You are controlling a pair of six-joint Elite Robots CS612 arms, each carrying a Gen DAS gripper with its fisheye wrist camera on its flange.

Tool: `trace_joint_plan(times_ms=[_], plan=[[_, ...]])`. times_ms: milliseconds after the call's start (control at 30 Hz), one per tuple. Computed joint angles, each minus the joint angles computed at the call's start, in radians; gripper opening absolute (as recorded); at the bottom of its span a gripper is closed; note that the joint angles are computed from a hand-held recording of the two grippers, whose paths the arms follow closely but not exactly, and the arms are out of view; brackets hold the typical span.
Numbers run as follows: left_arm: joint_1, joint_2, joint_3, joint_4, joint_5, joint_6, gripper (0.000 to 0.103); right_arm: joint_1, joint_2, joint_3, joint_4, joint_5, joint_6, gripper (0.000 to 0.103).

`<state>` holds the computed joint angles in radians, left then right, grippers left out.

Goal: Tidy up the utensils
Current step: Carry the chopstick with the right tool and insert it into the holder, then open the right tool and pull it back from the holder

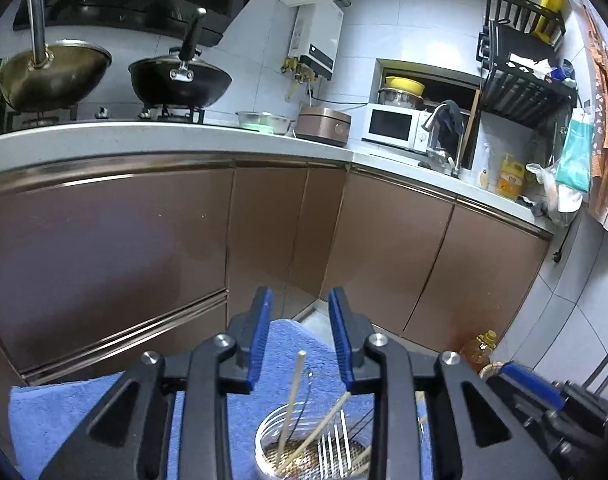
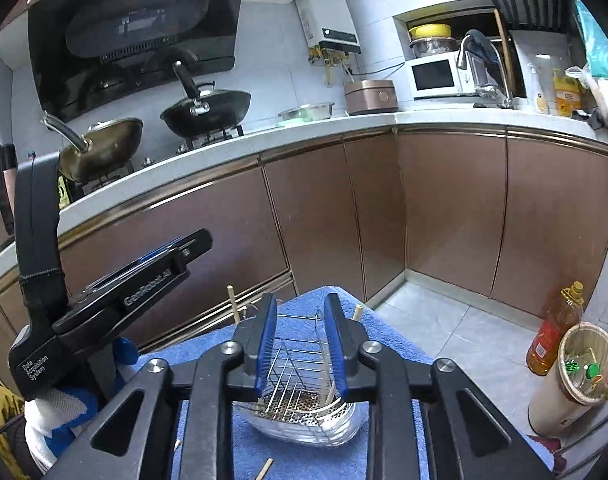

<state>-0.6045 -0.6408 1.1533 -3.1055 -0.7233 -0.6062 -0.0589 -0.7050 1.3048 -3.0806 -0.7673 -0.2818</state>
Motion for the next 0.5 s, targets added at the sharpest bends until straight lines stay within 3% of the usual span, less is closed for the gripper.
trace_joint_plan(times_ms=[367,500], plan=[[-0.058,-0.149,0.208,-0.048,0.042,0.033,0.046,-0.042,-0.109,0.161,-0.106,0.028,-0.018,0.036],[-0.088,-0.198,0.293,-0.062,0.098,0.077,0.058,-0.060,-0.143,0.221,-0.146,0.033,-0.027,0.049]])
